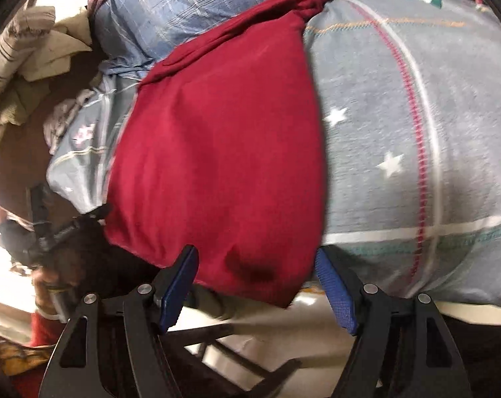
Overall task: Fold small clothes
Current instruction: 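Grasp the sweater hem with the left tool while the right tool grasps the hem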
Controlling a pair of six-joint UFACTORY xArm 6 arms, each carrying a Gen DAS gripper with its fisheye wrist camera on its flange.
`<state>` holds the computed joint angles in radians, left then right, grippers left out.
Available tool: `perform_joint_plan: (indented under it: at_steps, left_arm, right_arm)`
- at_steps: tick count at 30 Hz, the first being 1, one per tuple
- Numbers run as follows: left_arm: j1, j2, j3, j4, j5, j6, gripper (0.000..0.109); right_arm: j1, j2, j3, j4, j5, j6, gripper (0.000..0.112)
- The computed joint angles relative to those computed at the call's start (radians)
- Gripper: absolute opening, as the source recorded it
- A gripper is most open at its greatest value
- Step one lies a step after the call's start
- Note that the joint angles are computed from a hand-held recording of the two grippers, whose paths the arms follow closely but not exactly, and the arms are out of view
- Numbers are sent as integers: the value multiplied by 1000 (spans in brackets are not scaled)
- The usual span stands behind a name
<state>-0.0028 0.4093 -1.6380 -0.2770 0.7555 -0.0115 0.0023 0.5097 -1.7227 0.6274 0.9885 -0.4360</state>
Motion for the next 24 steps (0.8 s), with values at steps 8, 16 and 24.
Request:
perform_joint_plan:
  at_steps: [8, 16, 24]
  left_arm:
    - [-24, 34, -34, 12, -3, -6, 79]
    - [-48, 40, -46, 58, 4, 28, 55]
    - [-32, 52, -65, 18, 20, 34, 56]
  right_arm:
    - [22, -10, 29, -12, -35, 2, 76]
    - [28, -13, 33, -4, -34, -15, 28]
    - [31, 10, 0, -13, -12, -17, 40]
